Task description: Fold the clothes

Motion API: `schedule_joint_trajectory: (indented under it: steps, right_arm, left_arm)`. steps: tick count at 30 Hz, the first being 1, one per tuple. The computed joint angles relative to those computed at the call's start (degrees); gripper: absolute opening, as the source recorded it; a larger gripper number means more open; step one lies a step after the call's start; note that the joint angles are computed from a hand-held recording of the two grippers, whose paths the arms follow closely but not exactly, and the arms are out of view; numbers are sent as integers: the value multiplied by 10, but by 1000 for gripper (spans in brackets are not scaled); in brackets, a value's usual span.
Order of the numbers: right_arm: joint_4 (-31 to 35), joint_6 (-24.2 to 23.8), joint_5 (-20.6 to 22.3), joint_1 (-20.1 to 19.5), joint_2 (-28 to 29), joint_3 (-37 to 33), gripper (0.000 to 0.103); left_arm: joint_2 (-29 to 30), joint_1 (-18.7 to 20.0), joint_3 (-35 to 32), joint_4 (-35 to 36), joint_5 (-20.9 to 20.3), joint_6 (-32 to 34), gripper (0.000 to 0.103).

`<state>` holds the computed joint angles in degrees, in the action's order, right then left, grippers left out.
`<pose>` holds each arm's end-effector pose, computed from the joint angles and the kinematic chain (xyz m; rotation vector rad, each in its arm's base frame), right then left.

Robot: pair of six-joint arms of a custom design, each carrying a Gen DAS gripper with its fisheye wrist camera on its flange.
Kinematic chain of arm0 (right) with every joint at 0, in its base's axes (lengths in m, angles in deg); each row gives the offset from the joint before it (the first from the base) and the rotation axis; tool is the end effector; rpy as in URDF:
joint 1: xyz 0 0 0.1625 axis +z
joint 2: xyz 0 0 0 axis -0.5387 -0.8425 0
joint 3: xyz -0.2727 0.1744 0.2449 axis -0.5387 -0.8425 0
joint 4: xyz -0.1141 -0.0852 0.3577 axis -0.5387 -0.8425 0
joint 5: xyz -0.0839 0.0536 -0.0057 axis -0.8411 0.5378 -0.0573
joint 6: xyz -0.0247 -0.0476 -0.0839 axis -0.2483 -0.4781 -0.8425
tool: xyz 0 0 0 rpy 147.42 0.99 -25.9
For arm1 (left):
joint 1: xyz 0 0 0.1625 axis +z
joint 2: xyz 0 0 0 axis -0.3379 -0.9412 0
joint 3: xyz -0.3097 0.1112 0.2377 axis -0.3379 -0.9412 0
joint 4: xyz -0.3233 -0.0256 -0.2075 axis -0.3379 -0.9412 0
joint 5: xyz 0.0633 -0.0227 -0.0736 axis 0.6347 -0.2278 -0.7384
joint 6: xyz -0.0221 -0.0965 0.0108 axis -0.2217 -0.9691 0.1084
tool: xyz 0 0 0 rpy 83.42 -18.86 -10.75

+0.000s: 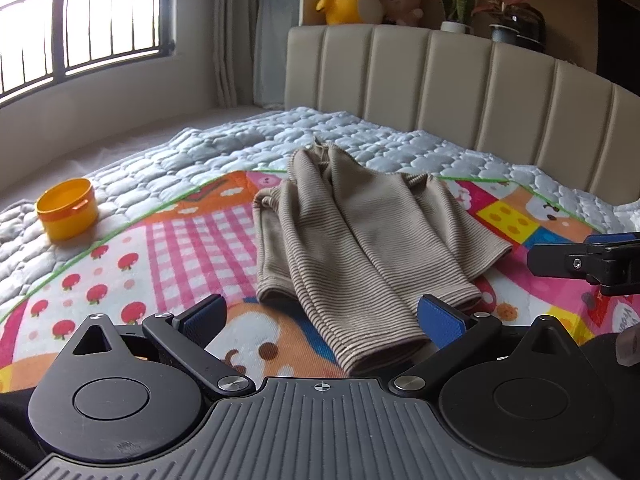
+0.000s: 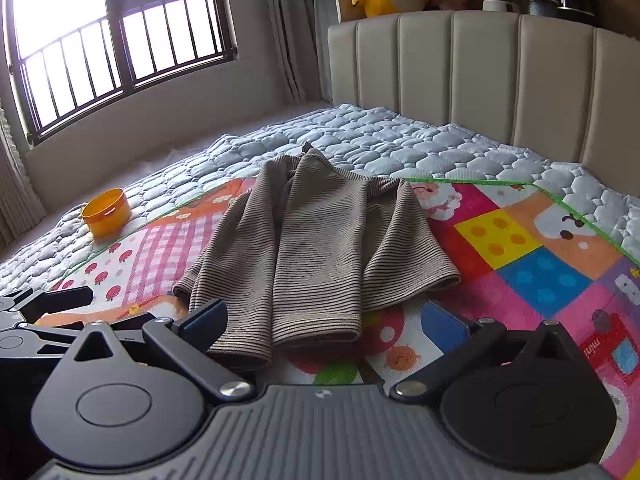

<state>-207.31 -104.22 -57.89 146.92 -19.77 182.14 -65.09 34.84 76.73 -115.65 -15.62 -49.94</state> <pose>0.2540 -0.3423 0.1454 0.8050 -2.4291 0.9807 -0.1720 -0.2780 0.2139 0.3786 2.1177 -1.1548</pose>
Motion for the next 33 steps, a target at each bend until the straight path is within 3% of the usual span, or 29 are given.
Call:
schedule_joint_trajectory:
  steps: [33]
  right_arm:
    - [31,8,-21,9,-1,-9,103]
  left_arm:
    - [-15,7,-10,30,-8,-38,103]
